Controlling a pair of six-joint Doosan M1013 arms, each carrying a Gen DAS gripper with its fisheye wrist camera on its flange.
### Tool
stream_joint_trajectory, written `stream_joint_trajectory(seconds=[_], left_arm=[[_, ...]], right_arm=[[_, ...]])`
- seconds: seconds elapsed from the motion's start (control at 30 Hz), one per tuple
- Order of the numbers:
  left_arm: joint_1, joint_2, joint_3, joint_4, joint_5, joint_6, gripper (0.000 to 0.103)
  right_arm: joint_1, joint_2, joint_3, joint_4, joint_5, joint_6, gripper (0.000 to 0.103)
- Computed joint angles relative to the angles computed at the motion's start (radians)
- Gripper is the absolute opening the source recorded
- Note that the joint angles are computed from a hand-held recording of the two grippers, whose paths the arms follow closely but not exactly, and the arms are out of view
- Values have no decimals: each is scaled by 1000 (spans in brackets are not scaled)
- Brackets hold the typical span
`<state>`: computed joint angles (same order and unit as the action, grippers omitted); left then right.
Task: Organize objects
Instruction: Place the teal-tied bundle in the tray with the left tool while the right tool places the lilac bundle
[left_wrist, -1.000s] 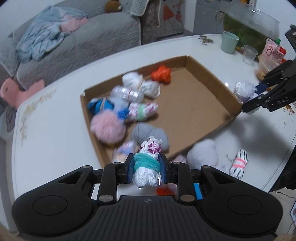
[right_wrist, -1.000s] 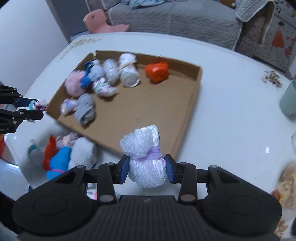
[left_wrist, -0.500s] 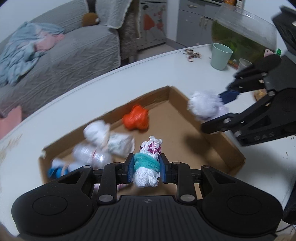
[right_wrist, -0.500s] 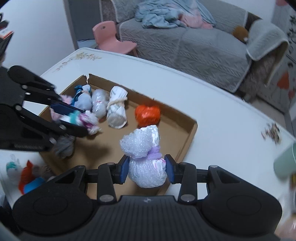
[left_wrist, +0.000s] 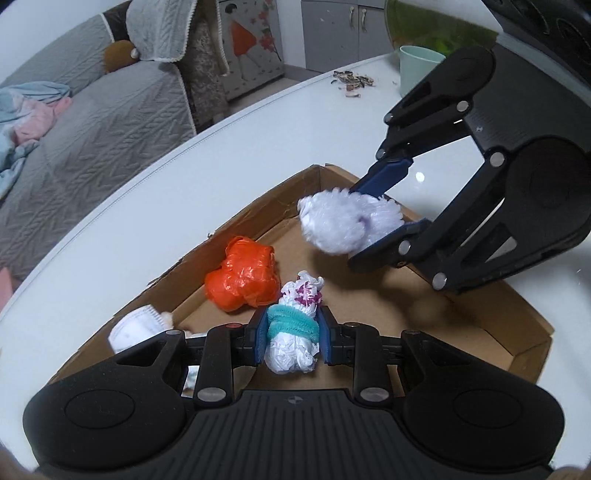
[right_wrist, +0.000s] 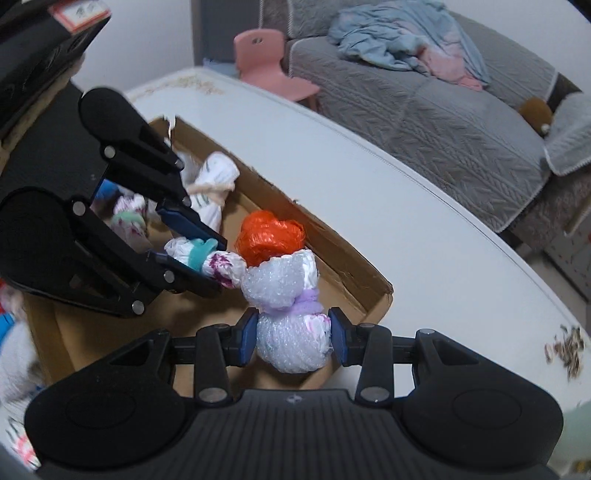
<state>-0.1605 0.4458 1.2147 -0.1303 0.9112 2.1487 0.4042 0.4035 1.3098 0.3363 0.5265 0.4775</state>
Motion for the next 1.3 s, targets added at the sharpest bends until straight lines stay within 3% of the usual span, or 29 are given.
stream_joint_trajectory(seconds=[0.3,0.4,0.47,0.5,0.57,0.67,0.8,0.9,1.1,1.3], left_arm=[[-2,21,-10,1,-9,-2,36],[-3,27,-18,8,-2,-9,45],[-7,25,-18,29,-1,-24,67],[-8,23,-16,31,-2,-20,70],[-5,15,-7,22,-2,9,71],[-7,8,-1,43,-8,0,74],[-8,-4,6,46,-12,-14,75],[-1,-17,18,21,-22,-8,75],[16,-41,27,-17,-51,-73,75],[28,-121,91,-36,-101,-137,81]], right_arm=[[10,25,-15,-9,-5,-30,38],[9,19,-6,-2,-13,-35,39],[9,14,3,11,-24,-50,41],[9,14,4,13,-24,-53,42],[10,9,10,14,-30,-65,53],[9,-3,23,27,-36,-89,61],[7,-16,38,56,-50,-112,66],[7,-12,33,66,-62,-116,75],[4,-22,42,32,-80,-68,80],[3,-80,111,109,-121,-92,94]])
